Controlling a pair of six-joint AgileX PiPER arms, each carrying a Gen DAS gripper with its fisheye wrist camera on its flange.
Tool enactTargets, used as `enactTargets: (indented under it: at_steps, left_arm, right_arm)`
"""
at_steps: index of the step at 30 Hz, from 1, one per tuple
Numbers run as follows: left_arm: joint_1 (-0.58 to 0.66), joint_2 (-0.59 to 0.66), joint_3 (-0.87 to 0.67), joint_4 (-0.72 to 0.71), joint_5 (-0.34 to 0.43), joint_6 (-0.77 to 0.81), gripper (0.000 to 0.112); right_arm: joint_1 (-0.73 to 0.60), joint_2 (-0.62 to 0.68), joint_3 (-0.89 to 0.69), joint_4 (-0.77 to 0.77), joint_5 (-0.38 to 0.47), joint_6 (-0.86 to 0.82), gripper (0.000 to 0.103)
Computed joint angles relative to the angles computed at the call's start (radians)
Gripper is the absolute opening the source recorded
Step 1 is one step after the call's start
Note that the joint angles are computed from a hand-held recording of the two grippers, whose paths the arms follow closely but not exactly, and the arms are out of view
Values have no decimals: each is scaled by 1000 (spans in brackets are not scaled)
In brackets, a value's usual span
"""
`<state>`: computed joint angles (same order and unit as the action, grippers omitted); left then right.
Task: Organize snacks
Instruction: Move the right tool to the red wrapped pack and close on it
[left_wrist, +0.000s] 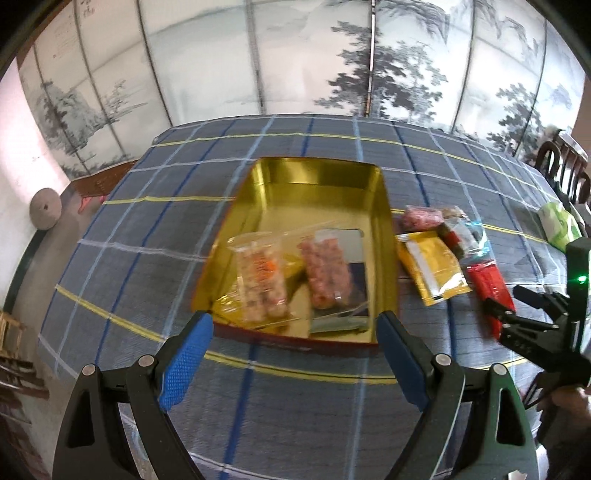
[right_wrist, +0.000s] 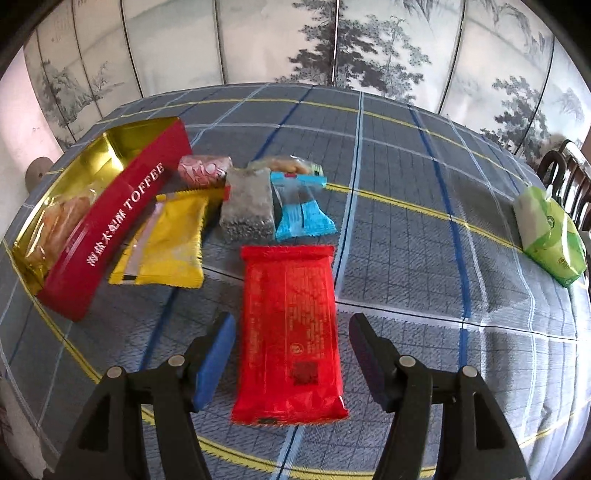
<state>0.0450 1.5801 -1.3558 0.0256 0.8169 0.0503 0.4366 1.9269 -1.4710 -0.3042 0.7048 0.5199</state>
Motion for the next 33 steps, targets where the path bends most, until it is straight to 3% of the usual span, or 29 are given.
enactTargets:
  at_steps: [11, 14, 18, 25, 33]
  left_arm:
    - [-148, 59, -68, 35, 37, -63, 88]
    - [-183, 79, -90, 36, 44, -71, 88]
    - [-219, 117, -129, 15, 61, -64, 88]
    - [-250, 212, -248, -94, 142, -26, 88]
    - [-248, 349, -403, -146, 234, -69, 86]
  right_arm:
    - [-24, -15, 81, -17, -128, 20, 65]
    - [-36, -28, 106, -21, -153, 11, 53]
    - [-58, -55, 153, -34, -188, 10, 51]
    - [-144, -74, 208, -166, -228, 131, 51]
    - [-216, -66, 208, -195, -251, 177, 51]
